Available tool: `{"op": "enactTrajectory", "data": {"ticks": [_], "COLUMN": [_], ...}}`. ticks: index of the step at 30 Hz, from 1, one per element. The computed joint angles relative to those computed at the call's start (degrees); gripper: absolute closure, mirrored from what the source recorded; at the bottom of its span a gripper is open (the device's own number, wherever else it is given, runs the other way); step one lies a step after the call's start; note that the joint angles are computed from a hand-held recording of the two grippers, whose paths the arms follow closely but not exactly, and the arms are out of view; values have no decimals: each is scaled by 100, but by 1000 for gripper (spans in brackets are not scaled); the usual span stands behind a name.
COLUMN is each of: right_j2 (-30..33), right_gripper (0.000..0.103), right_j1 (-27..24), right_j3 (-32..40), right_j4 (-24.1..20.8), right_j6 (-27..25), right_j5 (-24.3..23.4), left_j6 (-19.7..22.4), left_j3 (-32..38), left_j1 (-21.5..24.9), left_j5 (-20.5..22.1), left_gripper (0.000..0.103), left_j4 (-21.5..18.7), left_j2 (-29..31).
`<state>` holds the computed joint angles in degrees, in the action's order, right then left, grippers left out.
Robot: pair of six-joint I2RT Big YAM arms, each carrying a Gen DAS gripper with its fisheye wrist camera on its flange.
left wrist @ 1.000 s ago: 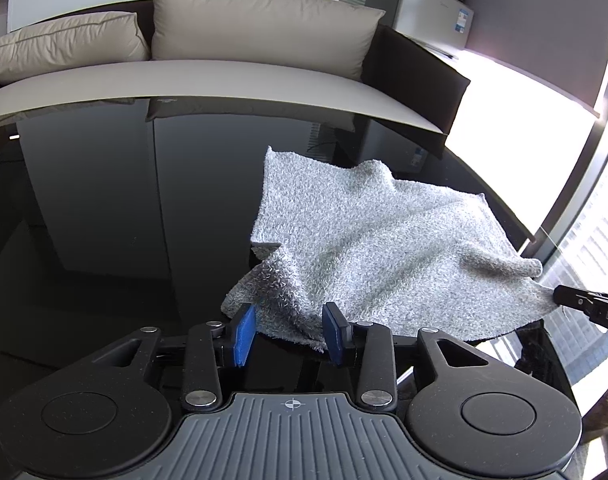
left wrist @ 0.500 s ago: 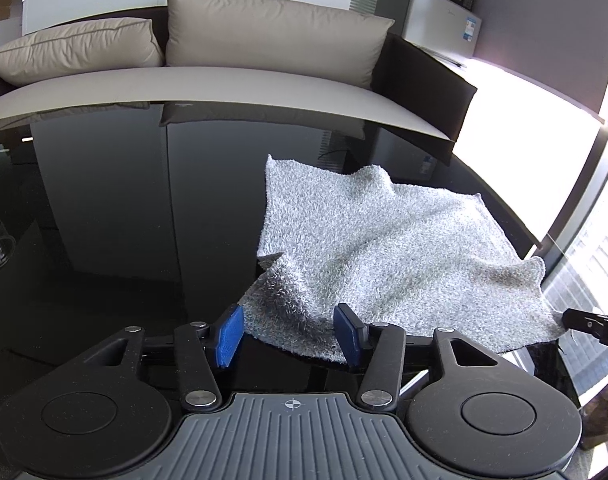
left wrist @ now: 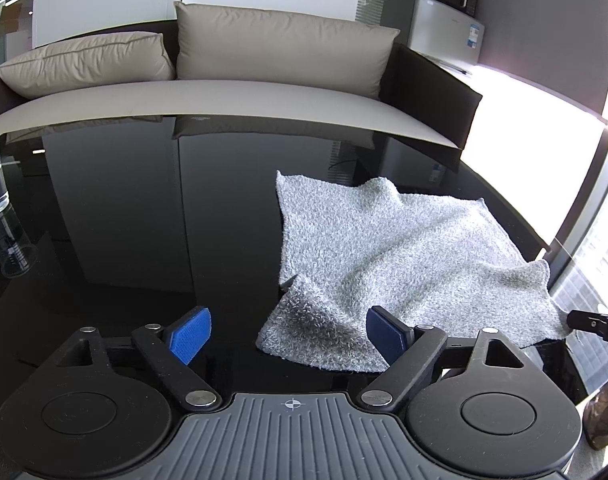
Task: Fold towel
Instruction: 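Release the towel edges with both grippers and smooth it flat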
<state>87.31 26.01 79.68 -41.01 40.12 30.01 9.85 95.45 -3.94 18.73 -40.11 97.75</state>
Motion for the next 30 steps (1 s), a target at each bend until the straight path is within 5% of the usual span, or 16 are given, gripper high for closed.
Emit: {"op": "enactTrajectory", "data": {"ticks": [5,13,21,25,30], "right_j2": [-73,72,366,395,348], "right_gripper": [98,75,75,75,75], "right_j1": [88,279,342,353,341], "right_j3": [-81,27,307,317,274], "right_j4": [169,355,5,-4,21], "right_j6": [-43,-644,-919,-934,-875], "right_j5": [414,780,735,679,657], "left_j6": [58,353,393,269,395], "left_j3": [118,59,-29,-20,36], "left_j1": [54,23,34,91,53], "left_j5": [76,-82,-451,-259,-230], "left_gripper": [54,58,59,60,74], "left_j4": [-227,-325,-367,-321,-375], "left_j2": [71,42,-29,-21,55]}}
